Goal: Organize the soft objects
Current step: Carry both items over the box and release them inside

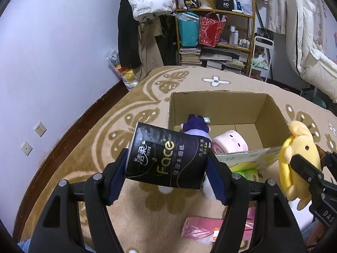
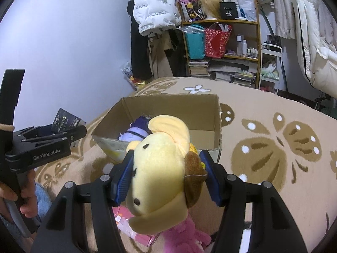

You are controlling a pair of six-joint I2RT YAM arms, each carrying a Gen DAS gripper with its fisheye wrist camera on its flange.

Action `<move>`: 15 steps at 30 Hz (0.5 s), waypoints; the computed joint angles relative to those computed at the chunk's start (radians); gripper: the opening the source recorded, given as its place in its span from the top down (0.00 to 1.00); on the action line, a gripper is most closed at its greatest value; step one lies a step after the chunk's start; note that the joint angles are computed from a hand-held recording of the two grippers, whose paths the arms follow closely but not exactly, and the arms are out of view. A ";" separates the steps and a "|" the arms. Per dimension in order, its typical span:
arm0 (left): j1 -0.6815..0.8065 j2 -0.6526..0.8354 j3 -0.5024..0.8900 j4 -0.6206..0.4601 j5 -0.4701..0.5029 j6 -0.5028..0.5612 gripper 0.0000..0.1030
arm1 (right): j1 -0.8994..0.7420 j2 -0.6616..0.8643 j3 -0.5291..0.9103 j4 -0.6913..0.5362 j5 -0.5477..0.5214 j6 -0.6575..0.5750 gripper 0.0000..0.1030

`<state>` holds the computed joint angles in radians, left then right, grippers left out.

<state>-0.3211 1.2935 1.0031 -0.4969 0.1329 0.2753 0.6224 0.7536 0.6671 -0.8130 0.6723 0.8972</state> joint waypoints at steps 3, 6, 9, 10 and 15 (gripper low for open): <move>-0.007 0.013 0.012 -0.002 0.004 0.002 0.33 | -0.022 -0.014 -0.005 0.019 -0.001 -0.018 0.37; -0.023 0.028 0.016 0.015 -0.008 0.000 0.33 | -0.052 -0.029 -0.012 0.044 -0.012 -0.046 0.37; -0.034 0.060 0.035 0.031 -0.009 -0.020 0.33 | -0.090 -0.041 -0.024 0.081 -0.031 -0.084 0.37; -0.035 0.069 0.041 0.033 -0.005 -0.026 0.33 | -0.105 -0.042 -0.029 0.094 -0.040 -0.096 0.37; -0.059 0.122 0.063 0.086 -0.013 -0.046 0.33 | -0.166 -0.038 -0.047 0.147 -0.073 -0.142 0.37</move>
<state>-0.3797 1.4157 1.0660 -0.4110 0.1199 0.2293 0.4567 0.7159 0.6200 -0.6661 0.5997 0.7551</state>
